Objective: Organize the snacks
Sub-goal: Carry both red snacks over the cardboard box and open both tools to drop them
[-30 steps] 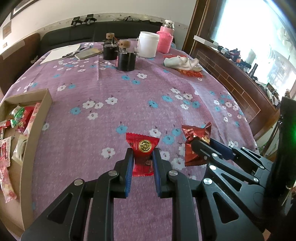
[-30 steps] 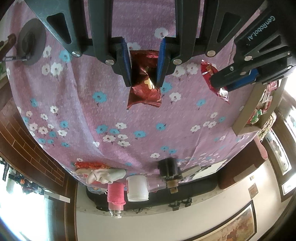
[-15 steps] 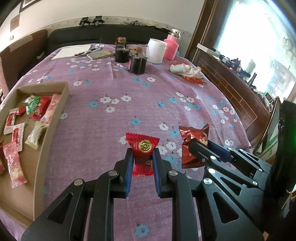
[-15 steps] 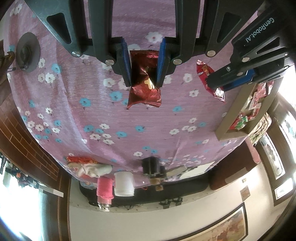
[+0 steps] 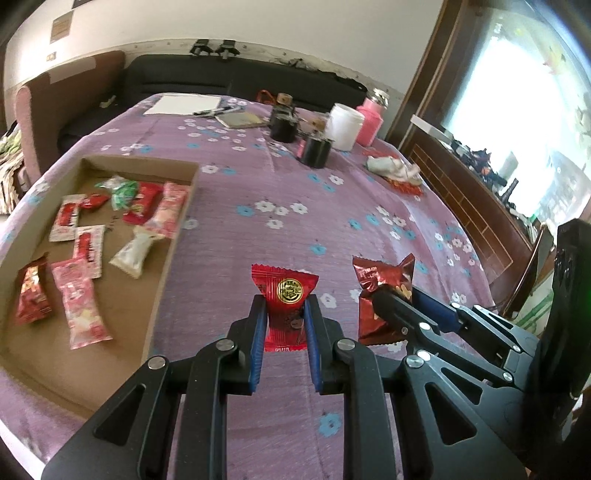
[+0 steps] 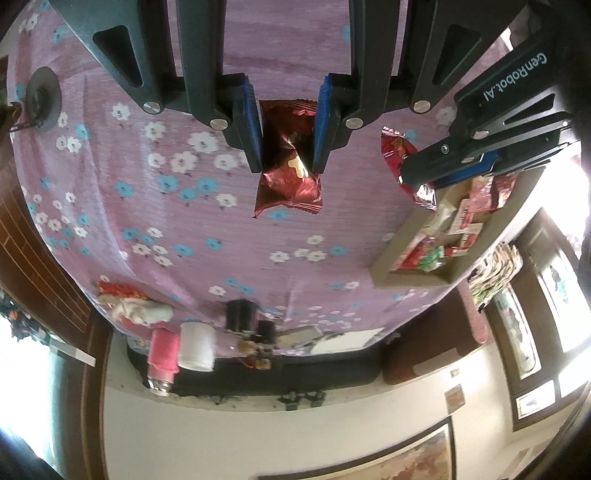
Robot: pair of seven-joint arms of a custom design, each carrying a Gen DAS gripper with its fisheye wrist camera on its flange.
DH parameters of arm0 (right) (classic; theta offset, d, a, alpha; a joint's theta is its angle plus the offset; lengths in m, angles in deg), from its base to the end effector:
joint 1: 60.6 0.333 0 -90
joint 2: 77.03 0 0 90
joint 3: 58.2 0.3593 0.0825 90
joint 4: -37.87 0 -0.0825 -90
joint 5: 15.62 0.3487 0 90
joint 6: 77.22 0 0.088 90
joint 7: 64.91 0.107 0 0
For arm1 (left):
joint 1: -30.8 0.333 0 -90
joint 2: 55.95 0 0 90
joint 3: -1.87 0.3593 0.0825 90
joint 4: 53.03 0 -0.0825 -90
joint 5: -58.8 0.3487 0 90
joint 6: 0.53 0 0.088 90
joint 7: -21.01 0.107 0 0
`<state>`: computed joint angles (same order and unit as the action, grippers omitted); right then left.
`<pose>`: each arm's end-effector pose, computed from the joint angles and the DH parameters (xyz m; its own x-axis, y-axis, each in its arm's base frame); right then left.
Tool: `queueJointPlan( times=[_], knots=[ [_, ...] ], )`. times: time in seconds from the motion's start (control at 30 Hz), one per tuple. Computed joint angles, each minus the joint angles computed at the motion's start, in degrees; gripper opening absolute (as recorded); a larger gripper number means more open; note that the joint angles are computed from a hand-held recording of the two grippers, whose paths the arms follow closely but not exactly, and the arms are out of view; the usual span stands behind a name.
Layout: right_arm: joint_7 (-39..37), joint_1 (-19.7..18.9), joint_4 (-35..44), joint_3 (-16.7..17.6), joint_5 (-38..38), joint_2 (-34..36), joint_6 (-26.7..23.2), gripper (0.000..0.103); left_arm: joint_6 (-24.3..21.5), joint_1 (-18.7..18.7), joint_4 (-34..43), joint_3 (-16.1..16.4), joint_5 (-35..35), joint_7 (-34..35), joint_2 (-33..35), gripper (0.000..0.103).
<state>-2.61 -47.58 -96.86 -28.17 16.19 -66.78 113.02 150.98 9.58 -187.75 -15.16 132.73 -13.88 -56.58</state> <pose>0.4371 0.3162 0.4191 0.5895 -0.8049 -0.0683 -0.6012 -0.3807 -0.7026 0.3684 -0.3229 0.4201 0.2988 -0.9171 0.2638 -0.6393 -0.3976 -0.6582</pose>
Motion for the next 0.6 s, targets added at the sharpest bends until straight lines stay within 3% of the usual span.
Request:
queueJointPlan(
  times=[0.4,0.5,0.6],
  knots=[
    [-1.97,-2.38,1.47,7.12,0.69,-0.03,-1.01,0.026,-0.19,1.84,-8.11,-0.44,-0.52,-4.53,-8.14,0.017],
    [-3.64,-1.24,2.52,7.54,2.06,0.27,-1.67,0.026,-0.28,2.69,-10.90,-0.41,-1.34,-5.49,-10.79,0.017],
    [-5.05,2.42,4.34,5.57,2.94,1.01,-3.13,0.026,-0.12,3.60,-13.63,-0.32,-2.38,-6.08,-13.29,0.017]
  ],
)
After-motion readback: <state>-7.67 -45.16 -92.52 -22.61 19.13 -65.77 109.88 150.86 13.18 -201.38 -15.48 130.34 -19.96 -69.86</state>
